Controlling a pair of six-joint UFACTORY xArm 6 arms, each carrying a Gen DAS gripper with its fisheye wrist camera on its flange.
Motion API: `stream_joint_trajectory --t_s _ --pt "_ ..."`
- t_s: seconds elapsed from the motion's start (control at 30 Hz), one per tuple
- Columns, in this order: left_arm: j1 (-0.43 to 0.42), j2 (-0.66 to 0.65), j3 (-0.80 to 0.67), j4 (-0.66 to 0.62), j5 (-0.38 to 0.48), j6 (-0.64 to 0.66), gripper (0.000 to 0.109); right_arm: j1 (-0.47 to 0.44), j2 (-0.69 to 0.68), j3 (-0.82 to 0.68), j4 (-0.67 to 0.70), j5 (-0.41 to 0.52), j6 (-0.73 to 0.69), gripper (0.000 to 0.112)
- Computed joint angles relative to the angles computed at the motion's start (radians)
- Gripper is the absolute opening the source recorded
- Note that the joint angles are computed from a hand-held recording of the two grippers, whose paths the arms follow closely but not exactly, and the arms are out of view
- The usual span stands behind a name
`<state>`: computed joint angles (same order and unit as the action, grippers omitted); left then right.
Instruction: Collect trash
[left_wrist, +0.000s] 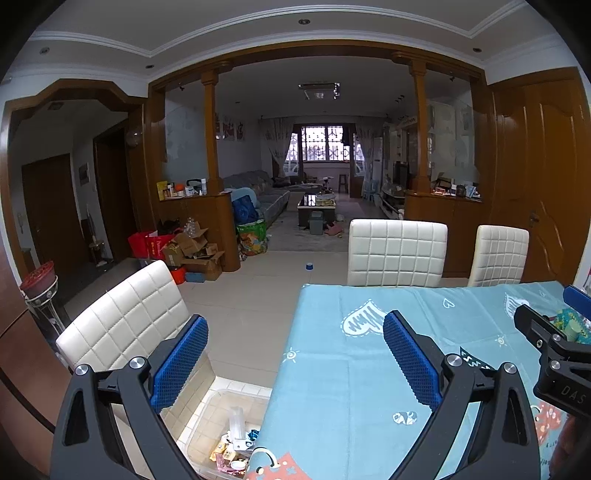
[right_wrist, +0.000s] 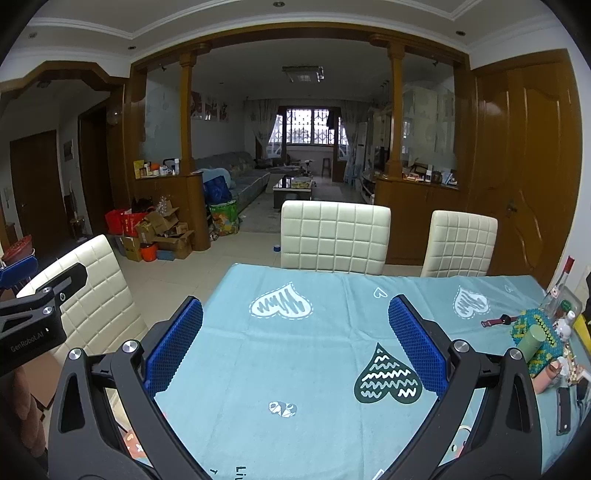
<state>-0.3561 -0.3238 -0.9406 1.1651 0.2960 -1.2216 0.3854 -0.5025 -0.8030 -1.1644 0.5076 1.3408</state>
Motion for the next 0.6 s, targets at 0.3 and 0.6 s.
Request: stream_joint_trajectory --t_s 0.3,0.6 --pt "-0.013 0.003 -0.003 0.022 0.008 -0.012 0.093 -0.022 -0.01 0.014 0.002 -0.022 0.006 0.1" --pt "-0.009 0.016 -0.006 -0.057 -0.001 0.054 0.093 -0.023 -0.007 0.015 0.018 -0.02 -0.015 0.1"
